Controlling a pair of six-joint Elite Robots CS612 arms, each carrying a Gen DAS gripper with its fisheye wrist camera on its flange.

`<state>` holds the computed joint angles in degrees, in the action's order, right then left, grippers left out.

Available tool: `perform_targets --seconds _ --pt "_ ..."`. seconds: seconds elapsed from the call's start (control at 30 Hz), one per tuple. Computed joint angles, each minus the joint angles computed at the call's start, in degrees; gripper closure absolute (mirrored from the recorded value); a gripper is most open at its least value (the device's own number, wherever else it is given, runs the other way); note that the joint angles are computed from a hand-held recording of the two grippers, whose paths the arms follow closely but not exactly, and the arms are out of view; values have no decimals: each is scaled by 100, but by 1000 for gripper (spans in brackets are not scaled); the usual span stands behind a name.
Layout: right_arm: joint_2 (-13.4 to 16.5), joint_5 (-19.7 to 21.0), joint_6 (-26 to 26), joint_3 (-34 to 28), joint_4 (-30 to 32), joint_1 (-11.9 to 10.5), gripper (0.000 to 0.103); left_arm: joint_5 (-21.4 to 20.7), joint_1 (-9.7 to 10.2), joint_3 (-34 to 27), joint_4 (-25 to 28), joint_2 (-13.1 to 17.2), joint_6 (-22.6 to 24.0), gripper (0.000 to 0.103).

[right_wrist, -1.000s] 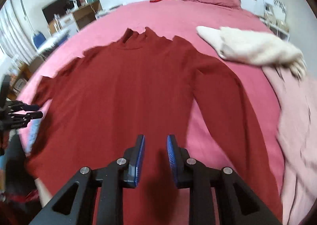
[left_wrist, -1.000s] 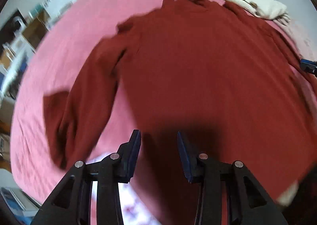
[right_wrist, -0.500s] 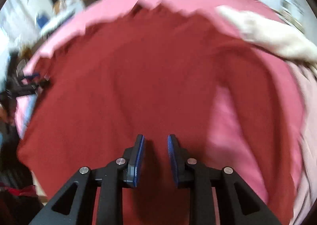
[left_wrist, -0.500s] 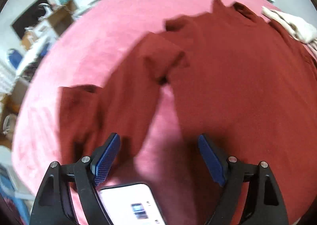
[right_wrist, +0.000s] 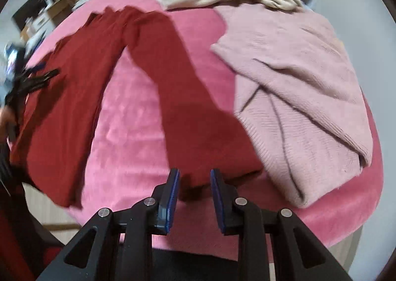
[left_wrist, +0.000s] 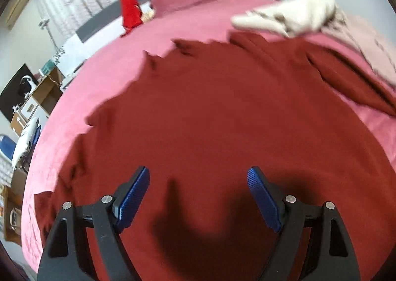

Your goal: Fold clothes

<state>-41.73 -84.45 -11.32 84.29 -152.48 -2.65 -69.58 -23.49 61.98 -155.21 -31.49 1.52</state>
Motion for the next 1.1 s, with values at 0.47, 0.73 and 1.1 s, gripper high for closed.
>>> perform_targets --seconds 0.47,0.73,1.1 --pt "424 -428 -702 -709 1024 180 96 447 -198 81 715 -37 -1267 11" --pt "401 1035 1058 -1243 278 -530 97 302 -156 -76 1295 -81 -1612 11" --pt "1258 -17 2830 -2724 181 -975 97 251 -150 -239 1690 -67 -1842 11"
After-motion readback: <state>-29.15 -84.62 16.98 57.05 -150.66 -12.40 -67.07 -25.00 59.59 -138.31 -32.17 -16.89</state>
